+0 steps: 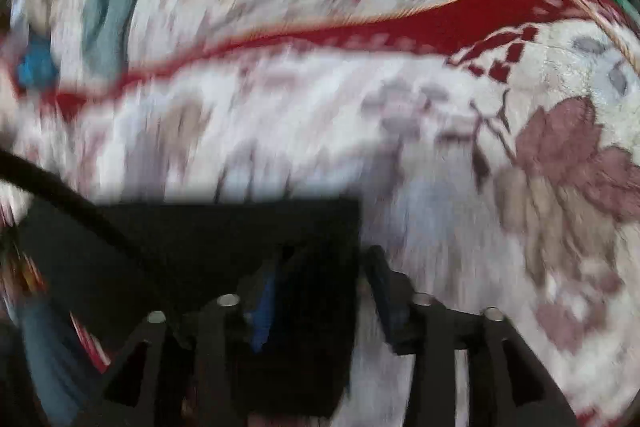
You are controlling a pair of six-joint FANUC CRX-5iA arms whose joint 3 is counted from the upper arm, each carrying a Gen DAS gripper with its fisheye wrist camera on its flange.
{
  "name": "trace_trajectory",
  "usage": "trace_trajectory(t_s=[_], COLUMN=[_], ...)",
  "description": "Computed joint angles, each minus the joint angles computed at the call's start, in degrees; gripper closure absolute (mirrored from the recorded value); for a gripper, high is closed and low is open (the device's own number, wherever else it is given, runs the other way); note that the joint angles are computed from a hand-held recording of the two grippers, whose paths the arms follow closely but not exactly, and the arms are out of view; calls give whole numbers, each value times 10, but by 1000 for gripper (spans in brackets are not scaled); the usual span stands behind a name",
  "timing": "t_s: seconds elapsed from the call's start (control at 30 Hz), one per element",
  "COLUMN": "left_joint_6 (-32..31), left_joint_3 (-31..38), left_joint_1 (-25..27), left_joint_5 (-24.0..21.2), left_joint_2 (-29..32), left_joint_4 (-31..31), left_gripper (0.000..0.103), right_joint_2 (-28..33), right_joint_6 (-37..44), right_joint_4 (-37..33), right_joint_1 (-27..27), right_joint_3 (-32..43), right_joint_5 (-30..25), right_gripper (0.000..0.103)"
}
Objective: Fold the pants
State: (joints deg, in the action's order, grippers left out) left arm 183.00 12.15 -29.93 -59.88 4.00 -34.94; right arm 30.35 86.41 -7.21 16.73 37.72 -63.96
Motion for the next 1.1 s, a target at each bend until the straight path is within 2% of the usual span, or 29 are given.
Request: trace_trajectory(t_s=[0.03, 0.07, 0.13, 0.2, 0.27, 0.33, 0.37, 0.4, 0.43, 0.47, 0.5, 0.53, 0.57, 0.63, 0.7, 0.73, 0.83, 0.9, 0.93, 1.0, 1.1], left_joint_6=[20, 37, 49, 52, 35, -3, -42, -72, -108, -127, -156, -165, -167, -170, -185, -188, -176, -181, -182, -190, -215], left_joint_3=[6, 20, 38, 56, 64, 73, 83, 92, 107, 127, 163, 177, 192, 212, 214, 217, 211, 214, 215, 236, 271], left_joint_1=[-14, -32, -51, -63, -59, -54, -52, -53, -57, -63, -73, -79, -91, -101, -90, -87, -85, -82, -82, -83, -83], left_joint_5=[-1, -5, 3, 35, 97, 147, 175, 186, 187, 167, 125, 112, 103, 74, 70, 65, 66, 64, 61, 36, -6], left_joint_2=[-2, 1, 9, 26, 46, 71, 91, 106, 126, 140, 162, 167, 169, 178, 185, 188, 188, 193, 194, 207, 229], left_joint_4=[-18, -37, -54, -47, -3, 46, 85, 106, 126, 132, 130, 117, 80, 57, 91, 100, 102, 115, 118, 122, 135], left_gripper=[92, 79, 65, 65, 64, 64, 64, 64, 64, 65, 65, 64, 64, 61, 61, 61, 61, 61, 61, 61, 61], right_joint_2=[10, 15, 11, -31, -66, -78, -67, -57, -35, -7, 1, -8, -1, 21, 49, 42, -39, -93, -113, -109, -66], right_joint_6=[-20, -35, -50, -59, -42, 15, 40, 43, 44, 28, 2, -1, -13, -49, -74, -75, -67, -44, 6, 53, 0], right_joint_4=[8, 18, 27, 51, 24, -62, -80, -67, -25, 26, 47, 38, 45, 59, 71, 66, 18, 7, -35, -58, 16], right_joint_1=[-2, -1, 1, 9, 5, -10, -5, 4, 23, 39, 45, 41, 40, 39, 40, 39, 29, 33, 29, 33, 54], right_joint_3=[15, 21, 24, -32, -62, -49, -29, -18, -4, 3, -1, -21, -18, 4, 46, 40, -58, -121, -130, -118, -97], right_joint_5=[6, 8, 2, 49, 77, 57, 22, 0, -25, -37, -19, 28, 45, 56, 19, 27, 135, 183, 174, 139, 59], right_gripper=[59, 59, 59, 59, 59, 59, 58, 58, 57, 57, 54, 53, 53, 52, 52, 53, 54, 53, 52, 47, 47])
